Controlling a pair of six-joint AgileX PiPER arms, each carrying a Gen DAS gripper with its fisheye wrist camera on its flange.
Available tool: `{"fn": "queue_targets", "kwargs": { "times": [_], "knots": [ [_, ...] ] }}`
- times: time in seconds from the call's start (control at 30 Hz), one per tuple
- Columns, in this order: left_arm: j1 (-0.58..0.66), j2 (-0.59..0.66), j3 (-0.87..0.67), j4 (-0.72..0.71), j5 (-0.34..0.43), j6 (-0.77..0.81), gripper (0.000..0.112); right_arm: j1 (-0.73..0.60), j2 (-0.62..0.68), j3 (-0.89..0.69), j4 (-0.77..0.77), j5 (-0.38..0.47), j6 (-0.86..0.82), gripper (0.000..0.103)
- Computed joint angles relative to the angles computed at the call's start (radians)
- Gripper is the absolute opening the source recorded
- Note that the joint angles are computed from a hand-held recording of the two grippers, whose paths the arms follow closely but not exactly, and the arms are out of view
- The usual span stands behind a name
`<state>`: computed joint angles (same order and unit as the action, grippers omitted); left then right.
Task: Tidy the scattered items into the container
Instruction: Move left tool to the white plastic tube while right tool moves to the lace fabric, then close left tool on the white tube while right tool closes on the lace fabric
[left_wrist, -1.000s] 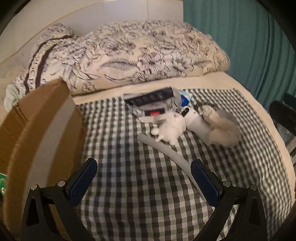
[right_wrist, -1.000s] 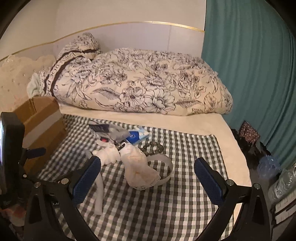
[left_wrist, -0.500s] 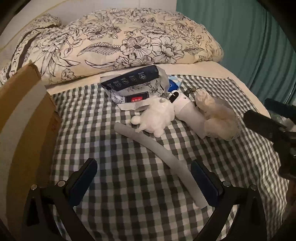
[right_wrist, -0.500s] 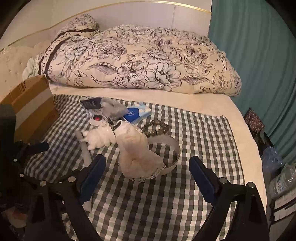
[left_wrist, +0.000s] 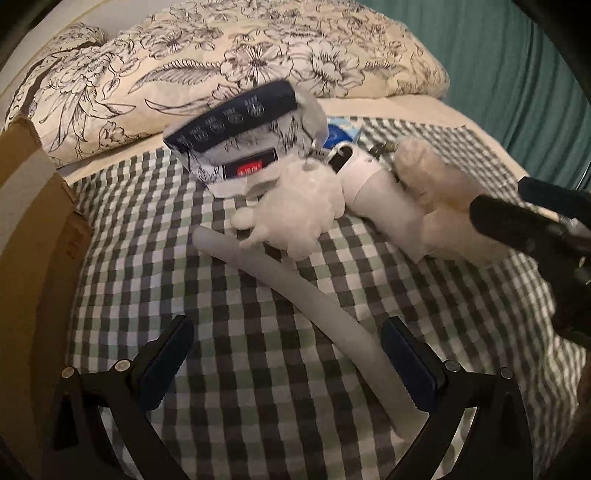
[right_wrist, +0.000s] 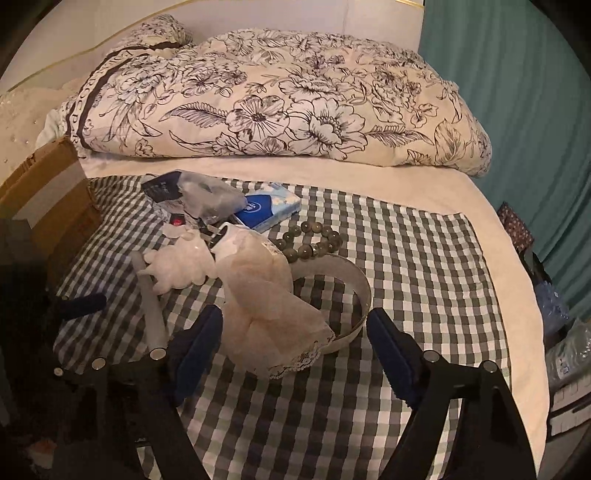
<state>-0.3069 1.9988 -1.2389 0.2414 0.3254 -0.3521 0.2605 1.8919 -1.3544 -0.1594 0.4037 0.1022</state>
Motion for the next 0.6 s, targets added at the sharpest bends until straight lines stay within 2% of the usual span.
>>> {"fn": "queue_targets", "kwargs": {
  "times": [0.1, 0.23, 0.3, 0.33, 0.37, 0.4, 0.43, 0.47, 0.5, 0.53, 0.57, 0.6],
  "knots": [
    [0.008, 0.026, -0.01, -0.075, -0.029, 0.061, 0.103, -0.003, 0.019, -0.016, 0.016, 0.003, -0.019, 0.08],
    [-0.001, 0.038, 0.0, -0.005, -0.075, -0.008, 0.103, -0.002, 0.044, -0.037, 0.01, 0.005, -0.024, 0.08],
    [0.002, 0.042, 0.0, -0.025, -0.084, 0.008, 0.1, -0.001, 0.056, -0.048, 0.019, 0.012, -0.031, 0.072],
    [0.003, 0.041, 0.0, -0.026, -0.088, 0.007, 0.094, -0.001, 0.063, -0.055, 0.024, 0.018, -0.036, 0.069],
    [0.002, 0.04, 0.002, -0.004, -0.093, -0.018, 0.084, 0.0, 0.068, -0.06, 0.029, 0.024, -0.043, 0.062],
    [0.003, 0.038, 0.004, 0.008, -0.098, -0.032, 0.079, 0.001, 0.072, -0.063, 0.032, 0.029, -0.046, 0.054],
    [0.006, 0.034, 0.007, -0.009, -0.102, -0.016, 0.069, 0.001, 0.076, -0.067, 0.036, 0.033, -0.052, 0.051],
    [0.01, 0.029, 0.011, -0.028, -0.108, 0.002, 0.056, 0.001, 0.078, -0.068, 0.044, 0.036, -0.063, 0.046],
    [0.014, 0.025, 0.016, -0.043, -0.113, 0.015, 0.047, 0.003, 0.077, -0.067, 0.054, 0.036, -0.075, 0.039],
    [0.016, 0.022, 0.016, -0.058, -0.115, 0.028, 0.031, 0.004, 0.076, -0.066, 0.059, 0.036, -0.084, 0.036],
    [0.015, 0.02, 0.015, -0.053, -0.113, 0.022, 0.022, 0.007, 0.073, -0.063, 0.061, 0.035, -0.089, 0.028],
    [0.014, 0.019, 0.013, -0.038, -0.109, 0.009, 0.02, 0.009, 0.068, -0.058, 0.067, 0.034, -0.097, 0.023]
  ]
}}
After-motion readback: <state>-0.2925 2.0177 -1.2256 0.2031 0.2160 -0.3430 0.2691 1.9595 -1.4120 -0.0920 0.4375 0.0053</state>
